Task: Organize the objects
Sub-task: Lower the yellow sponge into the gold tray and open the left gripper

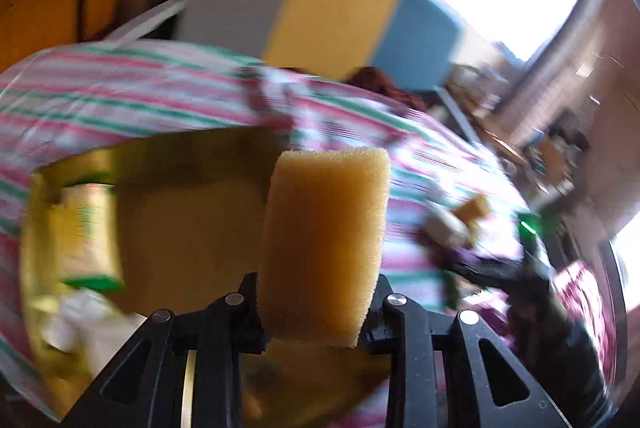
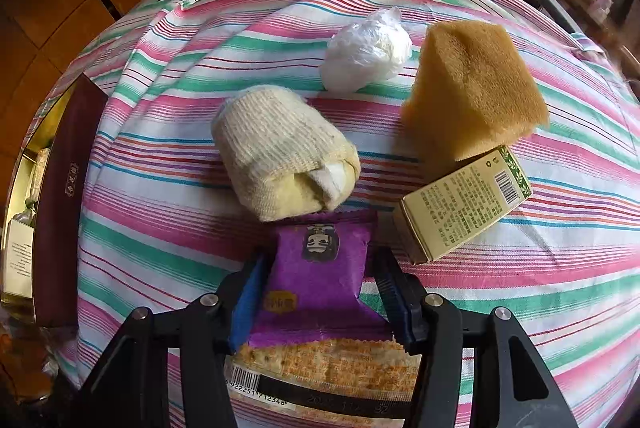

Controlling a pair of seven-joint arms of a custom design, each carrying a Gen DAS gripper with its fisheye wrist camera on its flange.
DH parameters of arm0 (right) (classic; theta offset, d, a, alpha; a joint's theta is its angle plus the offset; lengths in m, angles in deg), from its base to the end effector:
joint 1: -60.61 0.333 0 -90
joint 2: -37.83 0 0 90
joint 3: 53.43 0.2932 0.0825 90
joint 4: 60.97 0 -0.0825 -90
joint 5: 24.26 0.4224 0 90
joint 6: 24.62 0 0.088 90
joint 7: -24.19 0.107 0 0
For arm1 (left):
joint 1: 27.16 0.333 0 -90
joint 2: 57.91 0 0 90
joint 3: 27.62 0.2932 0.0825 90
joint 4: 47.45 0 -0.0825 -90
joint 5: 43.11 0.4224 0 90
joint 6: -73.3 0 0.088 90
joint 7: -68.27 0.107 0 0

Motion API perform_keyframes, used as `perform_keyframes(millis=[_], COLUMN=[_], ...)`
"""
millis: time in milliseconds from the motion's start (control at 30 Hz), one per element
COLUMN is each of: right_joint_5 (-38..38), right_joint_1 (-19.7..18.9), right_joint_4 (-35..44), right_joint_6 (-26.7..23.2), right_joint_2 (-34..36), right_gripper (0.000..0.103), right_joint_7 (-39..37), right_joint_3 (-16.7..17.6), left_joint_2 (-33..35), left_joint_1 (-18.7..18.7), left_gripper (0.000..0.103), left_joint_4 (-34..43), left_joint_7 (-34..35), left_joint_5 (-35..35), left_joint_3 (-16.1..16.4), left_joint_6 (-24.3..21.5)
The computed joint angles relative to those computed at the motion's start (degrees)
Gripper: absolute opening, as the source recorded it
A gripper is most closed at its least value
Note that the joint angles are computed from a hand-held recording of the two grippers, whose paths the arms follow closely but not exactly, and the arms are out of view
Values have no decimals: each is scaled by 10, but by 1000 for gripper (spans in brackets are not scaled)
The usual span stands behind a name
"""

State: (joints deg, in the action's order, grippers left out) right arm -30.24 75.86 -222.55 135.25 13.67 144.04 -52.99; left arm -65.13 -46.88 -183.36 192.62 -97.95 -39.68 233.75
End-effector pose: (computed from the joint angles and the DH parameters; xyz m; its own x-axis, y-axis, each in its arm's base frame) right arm 0.4068 0.1189 0.3136 -0.1311 -0.9835 -0.1243 -0.9159 0.1682 -0.3646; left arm 0.4835 -0.2544 0.3738 -0.4118 -0.8275 0.3816 -0.8244 0.1599 -0.5429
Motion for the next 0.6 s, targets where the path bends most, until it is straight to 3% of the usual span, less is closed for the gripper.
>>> perform_keyframes(millis=[133,200,467,600], right_joint_5=[-6,-8,-15,-15], right_joint_1=[-3,-3,-6,-4], right_joint_4=[3,4,6,6], right_joint_6=[-3,-4,-5,-4], right_joint_2=[2,3,4,4], right_gripper=[58,58,59,61], right_joint_7=[2,1,2,-1], right_joint_3=[4,4,7,5], left_joint_2=[57,94,192,219], left_joint_1=[50,68,106,98], left_gripper=[31,31,31,33], left_joint_4=[43,79,162,182], left_joint_7=[-128,-151,-230,-298], left_joint_5=[144,157,217,296], left_joint_3=[9,15,5,13], left_joint_6=[-1,-40,-98,-97])
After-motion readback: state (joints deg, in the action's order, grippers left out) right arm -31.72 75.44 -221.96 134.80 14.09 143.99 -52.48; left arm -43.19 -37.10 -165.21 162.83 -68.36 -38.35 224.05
